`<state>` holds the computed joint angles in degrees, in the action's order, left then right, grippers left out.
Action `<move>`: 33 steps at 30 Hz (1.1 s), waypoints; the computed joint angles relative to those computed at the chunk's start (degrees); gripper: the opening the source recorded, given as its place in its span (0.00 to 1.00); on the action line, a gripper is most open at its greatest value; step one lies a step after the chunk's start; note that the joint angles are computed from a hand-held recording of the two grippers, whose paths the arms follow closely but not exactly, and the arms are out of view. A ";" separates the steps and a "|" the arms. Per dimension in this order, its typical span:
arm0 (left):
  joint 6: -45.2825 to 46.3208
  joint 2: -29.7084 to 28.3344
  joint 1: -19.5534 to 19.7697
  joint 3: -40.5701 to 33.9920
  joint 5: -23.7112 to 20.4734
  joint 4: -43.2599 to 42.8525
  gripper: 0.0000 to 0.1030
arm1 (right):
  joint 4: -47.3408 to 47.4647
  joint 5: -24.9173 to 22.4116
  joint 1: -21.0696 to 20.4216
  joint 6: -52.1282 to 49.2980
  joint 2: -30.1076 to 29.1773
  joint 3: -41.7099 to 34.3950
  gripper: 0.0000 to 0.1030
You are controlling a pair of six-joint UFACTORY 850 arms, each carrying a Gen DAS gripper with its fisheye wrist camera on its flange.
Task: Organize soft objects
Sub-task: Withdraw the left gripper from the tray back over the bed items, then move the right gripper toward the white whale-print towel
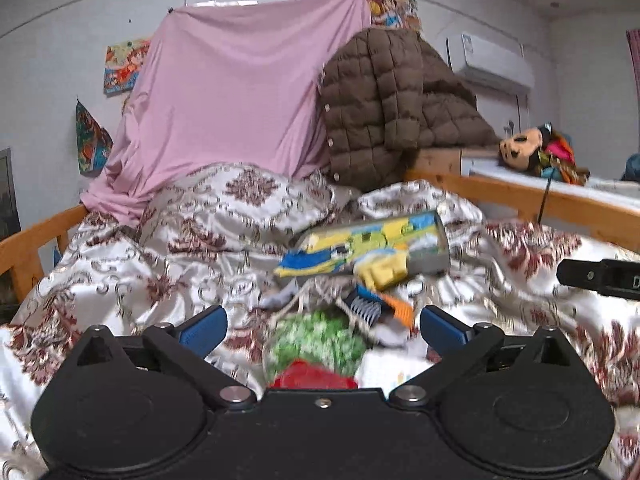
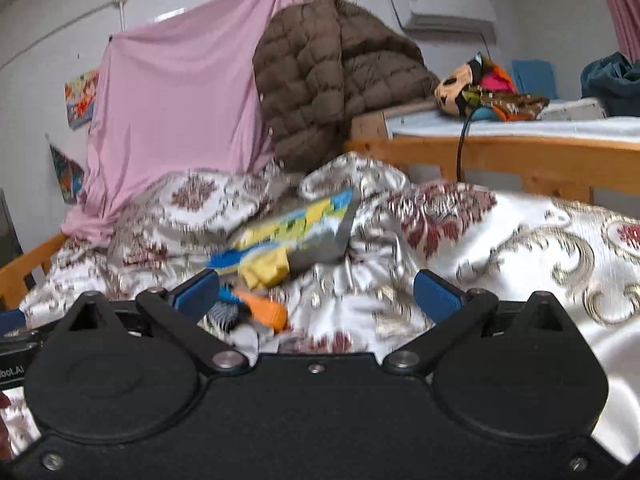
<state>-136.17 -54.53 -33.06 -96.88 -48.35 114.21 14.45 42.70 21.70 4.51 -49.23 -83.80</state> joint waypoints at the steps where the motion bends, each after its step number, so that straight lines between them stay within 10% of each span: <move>1: 0.58 0.23 0.08 0.31 0.71 -0.57 0.99 | 0.29 -1.52 0.11 -0.86 -0.02 -0.25 0.99; 19: 15.50 -1.92 1.04 -0.79 8.96 -18.35 0.99 | 4.27 -23.72 1.21 -19.53 -7.07 -13.17 0.99; 33: 30.05 -4.71 2.30 -5.85 12.57 -34.25 0.99 | 28.68 -33.64 2.63 -48.62 -12.35 -21.00 0.99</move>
